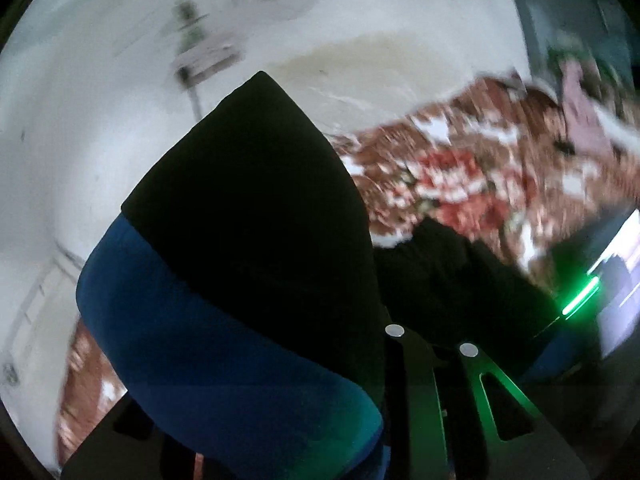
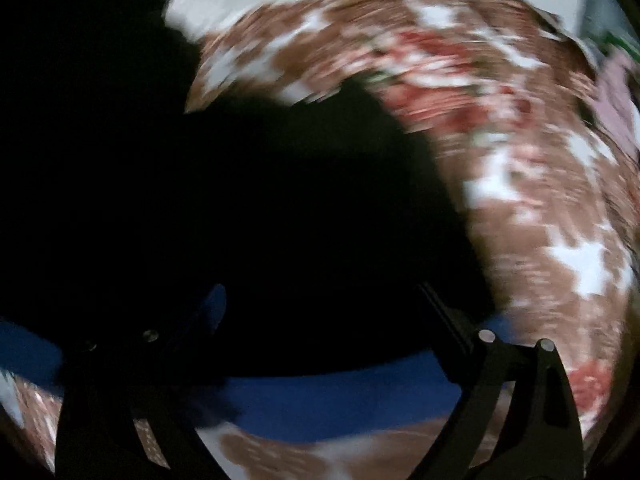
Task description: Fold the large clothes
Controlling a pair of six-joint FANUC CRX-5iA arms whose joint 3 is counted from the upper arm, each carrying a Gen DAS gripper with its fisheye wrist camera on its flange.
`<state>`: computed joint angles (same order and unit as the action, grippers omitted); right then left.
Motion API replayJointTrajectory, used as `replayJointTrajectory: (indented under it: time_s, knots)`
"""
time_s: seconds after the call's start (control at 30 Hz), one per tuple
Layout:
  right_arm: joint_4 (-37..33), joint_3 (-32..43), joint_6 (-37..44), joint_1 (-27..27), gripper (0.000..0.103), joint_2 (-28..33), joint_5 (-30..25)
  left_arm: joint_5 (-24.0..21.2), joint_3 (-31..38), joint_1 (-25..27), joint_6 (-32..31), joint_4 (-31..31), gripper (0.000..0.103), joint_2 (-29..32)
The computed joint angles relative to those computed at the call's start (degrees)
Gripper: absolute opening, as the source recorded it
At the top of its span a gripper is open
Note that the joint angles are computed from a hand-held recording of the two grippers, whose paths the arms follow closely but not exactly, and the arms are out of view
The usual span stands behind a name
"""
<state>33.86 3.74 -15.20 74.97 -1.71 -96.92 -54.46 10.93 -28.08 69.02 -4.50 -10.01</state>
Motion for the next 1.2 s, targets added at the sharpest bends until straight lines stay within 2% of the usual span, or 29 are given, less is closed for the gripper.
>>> replayJointTrajectory:
  time_s: [0.13, 0.17, 0.23, 0.27, 0.37, 0.43, 0.5, 0.57, 0.67, 0.77, 0.83, 0.87, 0.93, 1.03, 1.2]
  knots:
    - [-1.47, -6.37, 0.40, 0.99, 0.096, -8.26, -5.46, -3.88, 4.93, -11.23, 0.18, -13.59, 0.022, 4.21]
    - [-2.12, -8.10, 0.05, 1.13, 0.096, -10.57, -7.05, -5.47, 6.43, -15.11, 0.02, -18.18, 0.022, 5.97]
    - [-2.27, -10.82, -1.35, 1.83, 0.096, -14.39, -9.96, -8.51, 8.71, -20.08, -1.39, -23.33, 0.023, 9.00]
    - [-2.13, -12.07, -2.30, 2.31, 0.096, -16.51, -13.06, -10.87, 9.90, -23.13, -2.81, -26.59, 0.024, 11.12]
    - [-0.89, -14.10, -4.12, 4.01, 0.096, -20.74, -19.32, -14.45, 10.12, -30.66, -4.93, -36.41, 0.027, 14.86]
    - [0.29, -14.53, -2.95, 4.39, 0.096, -22.46, -19.71, -14.20, 8.28, -33.82, -5.76, -40.78, 0.027, 15.15]
    - [1.54, -14.98, 0.25, 3.29, 0.096, -24.19, -15.43, -13.08, 6.00, -35.72, -6.43, -43.02, 0.028, 14.33]
    - [1.19, -14.53, 5.49, -0.06, 0.097, -25.13, -6.93, -12.28, 3.76, -37.33, -5.86, -45.93, 0.030, 13.02]
    - [-2.00, -11.97, 14.17, -6.44, 0.098, -23.41, 2.55, -12.05, 0.84, -40.49, -4.67, -50.90, 0.034, 11.19]
    - [-6.56, -7.76, 26.14, -14.52, 0.098, -18.98, 11.50, -13.00, -0.34, -42.36, -3.47, -53.17, 0.039, 10.29]
    - [-8.53, -4.54, 32.16, -17.76, 0.098, -15.56, 12.90, -14.26, -0.49, -43.10, -2.85, -53.60, 0.041, 9.84]
    - [-9.86, -3.23, 34.76, -19.28, 0.098, -14.29, 14.04, -14.85, -0.48, -43.23, -3.20, -52.96, 0.050, 9.52]
    - [-13.10, -0.75, 38.69, -22.27, 0.098, -11.70, 15.84, -15.38, -1.21, -43.80, -3.98, -51.64, 0.054, 8.22]
    - [-17.41, 0.44, 41.24, -25.70, 0.098, -9.85, 19.47, -15.49, -3.32, -44.46, -4.39, -47.23, 0.070, 5.42]
    - [-23.84, 1.40, 44.38, -29.47, 0.096, -8.21, 23.33, -15.89, -4.10, -43.38, -0.91, -44.60, 0.071, 4.70]
